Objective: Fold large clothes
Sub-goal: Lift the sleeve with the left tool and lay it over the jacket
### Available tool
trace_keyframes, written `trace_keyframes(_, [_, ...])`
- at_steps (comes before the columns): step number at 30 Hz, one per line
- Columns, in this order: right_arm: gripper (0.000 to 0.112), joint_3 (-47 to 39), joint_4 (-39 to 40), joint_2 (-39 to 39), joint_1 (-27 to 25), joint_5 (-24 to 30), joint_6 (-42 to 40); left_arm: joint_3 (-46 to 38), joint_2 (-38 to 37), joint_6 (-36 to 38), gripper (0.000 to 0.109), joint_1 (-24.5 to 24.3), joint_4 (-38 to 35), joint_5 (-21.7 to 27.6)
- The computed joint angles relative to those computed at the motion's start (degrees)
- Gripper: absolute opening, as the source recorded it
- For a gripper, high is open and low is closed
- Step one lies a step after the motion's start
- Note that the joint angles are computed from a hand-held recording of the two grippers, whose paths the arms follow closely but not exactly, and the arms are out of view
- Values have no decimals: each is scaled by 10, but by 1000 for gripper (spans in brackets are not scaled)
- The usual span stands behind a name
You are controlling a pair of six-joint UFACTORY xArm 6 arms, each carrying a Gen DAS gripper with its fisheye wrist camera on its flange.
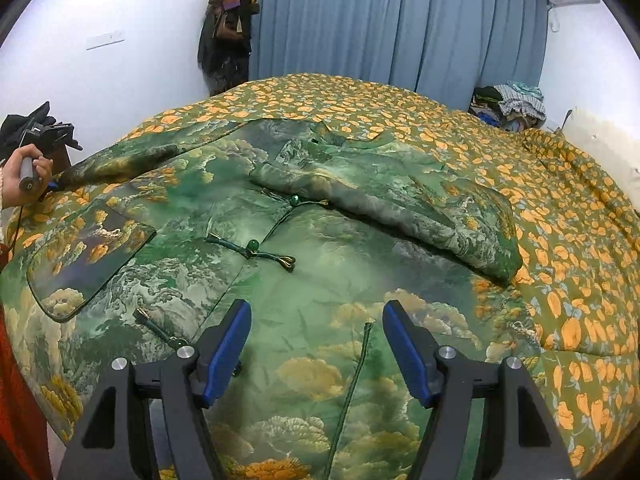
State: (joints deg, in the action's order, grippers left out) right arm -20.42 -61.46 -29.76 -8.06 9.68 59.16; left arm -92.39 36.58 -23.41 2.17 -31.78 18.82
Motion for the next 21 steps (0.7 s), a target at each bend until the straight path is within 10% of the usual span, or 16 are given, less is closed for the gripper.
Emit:
trace_keyframes(1, [70,-1,-1,4,-2,-2,3,-5,1,-25,16,2,46,8])
trace_keyframes(11, [70,-1,-1,9,-26,-37,15,-115,-17,-129,9,-72,434,1])
trace_keyframes(21, [70,19,52,-10,-71,-65,-14,-459,168,150,9,-265,412,106])
